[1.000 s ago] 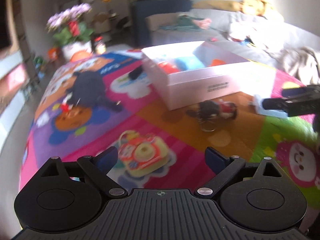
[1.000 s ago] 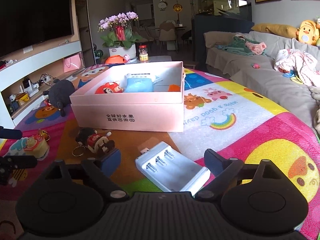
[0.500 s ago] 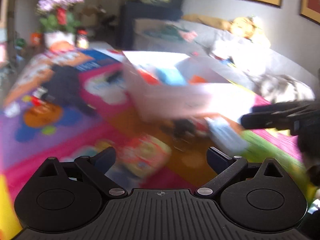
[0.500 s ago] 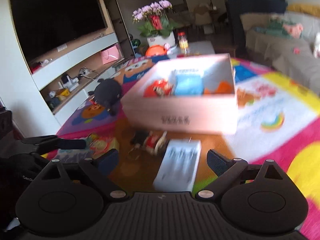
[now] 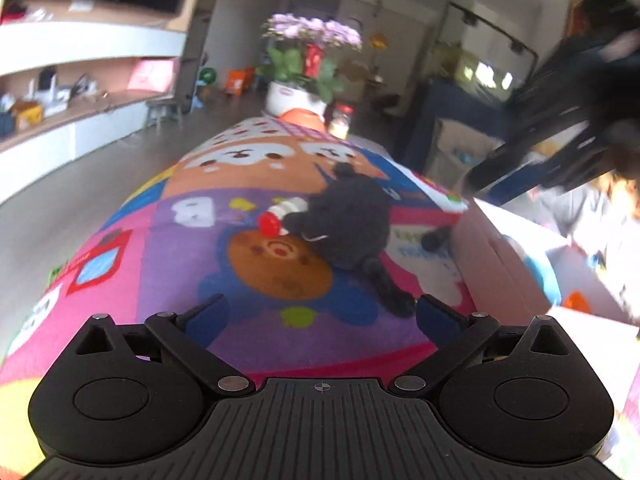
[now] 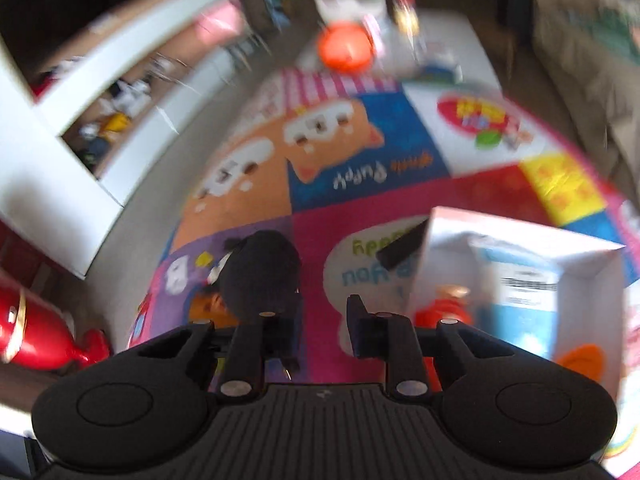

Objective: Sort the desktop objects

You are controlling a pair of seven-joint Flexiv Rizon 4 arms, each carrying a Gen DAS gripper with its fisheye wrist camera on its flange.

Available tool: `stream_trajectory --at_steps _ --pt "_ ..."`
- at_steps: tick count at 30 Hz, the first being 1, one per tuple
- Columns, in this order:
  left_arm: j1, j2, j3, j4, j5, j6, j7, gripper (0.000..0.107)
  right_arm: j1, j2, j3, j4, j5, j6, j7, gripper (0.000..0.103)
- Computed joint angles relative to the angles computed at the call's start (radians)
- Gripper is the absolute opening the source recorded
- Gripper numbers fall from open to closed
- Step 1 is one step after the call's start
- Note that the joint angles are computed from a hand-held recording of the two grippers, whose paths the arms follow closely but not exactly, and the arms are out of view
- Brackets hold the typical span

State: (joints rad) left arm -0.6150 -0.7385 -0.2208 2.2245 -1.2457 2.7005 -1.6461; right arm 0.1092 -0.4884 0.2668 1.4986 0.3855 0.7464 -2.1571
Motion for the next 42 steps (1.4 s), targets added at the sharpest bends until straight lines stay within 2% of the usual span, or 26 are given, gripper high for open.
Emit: stream_trajectory --at_steps 4,8,12,15,17,18,19,22,24,25,28,29,30,33,35,37,41,42 --pt "0.018 0.01 0.004 0.019 0.036 -0.018 -0.054 0.103 0.182 -0.079 -0.115 0.009 -0.239 0.117 0.286 0.022" --pt "0.014 0.021 0.008 0.032 0.042 -0.032 -0.076 0.103 0.282 -0.128 -0.208 0.04 -0.444 0.189 0.504 0.022" --pt "0.015 0.032 0.013 0.051 0.06 -0.051 -0.118 0.103 0.331 -0.162 -0.263 0.071 -0.606 0.241 0.631 0.022" --pt "0.012 0.035 0.02 0.059 0.07 -0.059 -0.14 0.103 0.334 -0.184 -0.269 0.086 -0.694 0.287 0.674 0.019" --pt "0.01 0.034 0.025 0.059 0.075 -0.06 -0.147 0.103 0.306 -0.19 -0.235 0.086 -0.705 0.301 0.678 0.019" --pt "0.009 0.034 0.026 0.059 0.076 -0.061 -0.148 0.103 0.285 -0.189 -0.211 0.087 -0.703 0.304 0.662 0.013" --pt "0.008 0.034 0.028 0.059 0.076 -0.061 -0.148 0.103 0.254 -0.189 -0.168 0.072 -0.681 0.273 0.622 0.0" --pt "0.007 0.032 0.031 0.057 0.078 -0.063 -0.15 0.103 0.173 -0.163 -0.065 0.056 -0.586 0.178 0.498 0.0" --pt "0.005 0.032 0.031 0.052 0.07 -0.066 -0.14 0.103 0.143 -0.134 -0.032 0.059 -0.526 0.156 0.432 0.0" --pt "0.004 0.031 0.031 0.049 0.067 -0.066 -0.135 0.103 0.148 -0.12 -0.041 0.069 -0.518 0.172 0.43 0.0" --pt "0.003 0.031 0.03 0.048 0.065 -0.064 -0.132 0.103 0.212 -0.087 -0.137 0.178 -0.645 0.421 0.417 0.002" --pt "0.003 0.031 0.029 0.049 0.066 -0.065 -0.133 0.103 0.211 -0.09 -0.139 0.175 -0.671 0.431 0.391 0.004" --pt "0.005 0.032 0.029 0.05 0.07 -0.066 -0.138 0.103 0.201 -0.101 -0.127 0.141 -0.667 0.39 0.376 0.008" --pt "0.004 0.031 0.03 0.049 0.07 -0.066 -0.139 0.103 0.162 -0.142 -0.067 -0.018 -0.54 0.152 0.415 0.011" --pt "0.004 0.028 0.032 0.047 0.073 -0.065 -0.136 0.103 0.141 -0.161 -0.043 -0.079 -0.445 0.068 0.447 0.011" --pt "0.006 0.028 0.032 0.047 0.076 -0.066 -0.139 0.103 0.17 -0.175 -0.079 -0.083 -0.44 0.074 0.52 0.011" --pt "0.008 0.032 0.032 0.052 0.082 -0.069 -0.151 0.103 0.232 -0.202 -0.145 -0.062 -0.51 0.114 0.659 0.012" --pt "0.008 0.032 0.032 0.053 0.083 -0.069 -0.152 0.103 0.23 -0.209 -0.143 -0.068 -0.512 0.117 0.677 0.016"
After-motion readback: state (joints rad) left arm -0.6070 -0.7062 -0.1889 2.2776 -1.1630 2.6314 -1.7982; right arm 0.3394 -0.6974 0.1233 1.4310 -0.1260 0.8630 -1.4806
